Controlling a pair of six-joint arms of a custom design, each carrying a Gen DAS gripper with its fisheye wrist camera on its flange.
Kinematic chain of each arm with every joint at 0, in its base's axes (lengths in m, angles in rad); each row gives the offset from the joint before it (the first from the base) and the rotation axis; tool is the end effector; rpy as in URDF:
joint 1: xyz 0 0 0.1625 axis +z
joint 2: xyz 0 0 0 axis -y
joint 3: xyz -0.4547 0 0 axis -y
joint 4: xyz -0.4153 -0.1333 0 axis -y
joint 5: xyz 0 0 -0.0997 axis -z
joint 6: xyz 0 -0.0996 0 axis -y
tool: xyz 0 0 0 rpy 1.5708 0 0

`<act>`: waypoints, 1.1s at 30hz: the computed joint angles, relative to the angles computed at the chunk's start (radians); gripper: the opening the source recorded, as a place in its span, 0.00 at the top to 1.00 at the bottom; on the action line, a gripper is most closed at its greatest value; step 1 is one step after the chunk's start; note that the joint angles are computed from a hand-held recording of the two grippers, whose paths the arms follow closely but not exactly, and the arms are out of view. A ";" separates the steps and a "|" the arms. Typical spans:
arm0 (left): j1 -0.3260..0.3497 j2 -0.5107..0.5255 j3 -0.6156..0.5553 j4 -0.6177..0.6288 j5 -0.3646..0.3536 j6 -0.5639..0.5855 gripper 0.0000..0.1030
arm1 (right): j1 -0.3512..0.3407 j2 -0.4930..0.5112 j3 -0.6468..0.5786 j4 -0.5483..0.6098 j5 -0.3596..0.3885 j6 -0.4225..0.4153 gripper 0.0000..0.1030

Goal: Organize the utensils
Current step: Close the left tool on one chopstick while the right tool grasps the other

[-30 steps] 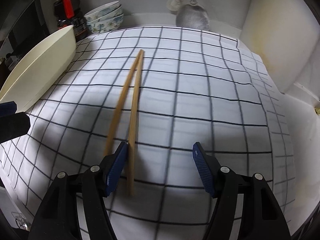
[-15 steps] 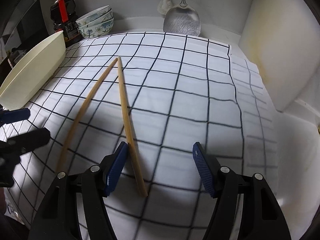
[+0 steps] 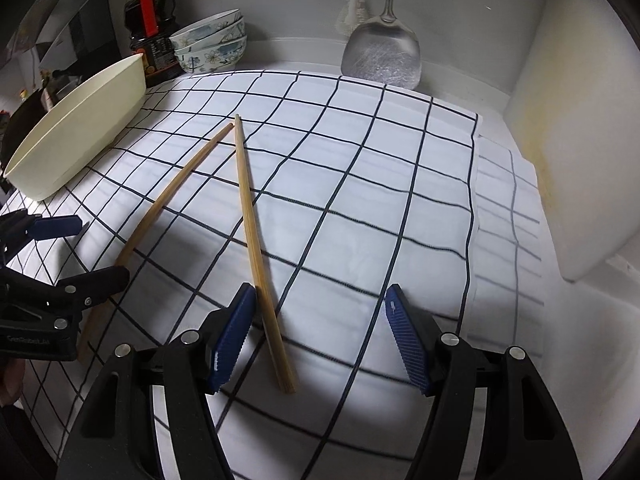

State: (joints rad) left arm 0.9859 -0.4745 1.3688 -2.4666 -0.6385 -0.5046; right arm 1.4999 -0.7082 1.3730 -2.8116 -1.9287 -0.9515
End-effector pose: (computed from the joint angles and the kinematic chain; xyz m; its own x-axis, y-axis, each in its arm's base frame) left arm -0.2441 -0.7550 -0.0128 -0.7025 -0.1159 -0.7022 0.2427 0.8884 -0.3895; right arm 0.0410 -0.8116 0.1781 -0.5828 -0.5322 0.6141 -0.7153 0.6946 -0.0769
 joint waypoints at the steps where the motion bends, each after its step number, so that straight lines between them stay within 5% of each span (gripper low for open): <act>1: 0.000 0.002 -0.001 -0.007 0.003 0.004 0.08 | 0.000 0.003 -0.008 0.010 0.002 -0.007 0.38; 9: -0.001 0.018 -0.008 -0.052 0.027 0.020 0.15 | 0.008 0.024 -0.055 0.086 0.031 -0.063 0.47; 13: -0.009 0.027 -0.016 -0.076 0.016 0.068 0.41 | 0.012 0.032 -0.066 0.100 0.039 -0.081 0.56; 18: -0.016 0.031 -0.017 -0.093 0.007 0.085 0.69 | 0.018 0.034 -0.055 0.101 0.049 -0.121 0.85; 21: -0.015 0.031 -0.021 -0.099 -0.014 0.105 0.92 | 0.022 0.035 -0.039 0.071 0.044 -0.143 0.93; 33: -0.020 -0.026 0.023 -0.100 -0.089 0.170 0.93 | 0.030 0.000 -0.008 0.075 0.029 0.054 0.94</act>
